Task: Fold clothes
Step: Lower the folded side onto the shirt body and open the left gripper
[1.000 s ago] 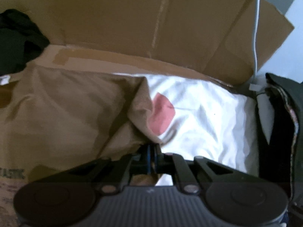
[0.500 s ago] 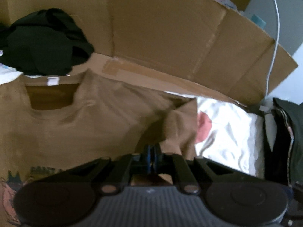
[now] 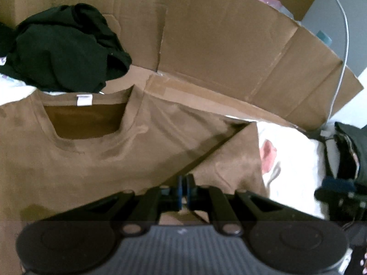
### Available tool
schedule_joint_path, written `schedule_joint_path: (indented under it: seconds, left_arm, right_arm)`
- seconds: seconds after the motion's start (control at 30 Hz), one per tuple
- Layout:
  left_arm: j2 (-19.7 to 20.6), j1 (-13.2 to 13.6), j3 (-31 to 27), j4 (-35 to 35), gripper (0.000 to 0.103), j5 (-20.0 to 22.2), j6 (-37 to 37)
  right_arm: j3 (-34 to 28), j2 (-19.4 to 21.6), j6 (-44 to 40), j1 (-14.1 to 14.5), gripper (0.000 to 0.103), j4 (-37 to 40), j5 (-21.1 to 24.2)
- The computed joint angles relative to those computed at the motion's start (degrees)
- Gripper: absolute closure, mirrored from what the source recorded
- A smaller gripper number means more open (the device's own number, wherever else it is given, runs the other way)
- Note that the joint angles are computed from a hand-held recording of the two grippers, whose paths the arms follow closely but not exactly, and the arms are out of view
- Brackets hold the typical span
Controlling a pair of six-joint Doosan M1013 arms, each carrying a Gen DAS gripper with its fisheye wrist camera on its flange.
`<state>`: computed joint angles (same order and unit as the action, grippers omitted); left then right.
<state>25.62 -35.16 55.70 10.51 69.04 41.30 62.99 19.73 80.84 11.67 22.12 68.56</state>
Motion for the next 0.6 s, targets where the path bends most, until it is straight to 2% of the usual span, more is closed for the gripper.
schedule_joint_path:
  seconds: [0.2, 0.33, 0.43, 0.6]
  left_arm:
    - [-1.6, 1.21, 2.84, -1.56, 0.099, -3.03, 0.75]
    - [-2.26, 1.93, 4.4, -2.46, 0.099, -4.98, 1.43]
    - [-2.9, 2.63, 5.94, -3.79, 0.099, -7.51, 1.56]
    - [-3.19, 3.32, 7.22, -5.37, 0.099, -9.25, 2.39]
  right_arm:
    - [-5.3, 3.67, 4.11, 1.3, 0.044, -2.2, -0.14]
    - [-12.15, 7.98, 7.18, 2.21, 0.045, -2.33, 5.09]
    - [-15.49, 10.01, 8.01, 3.3, 0.045, -4.69, 6.35]
    - [-18.55, 12.28, 7.61, 4.81, 0.045, -7.8, 8.4]
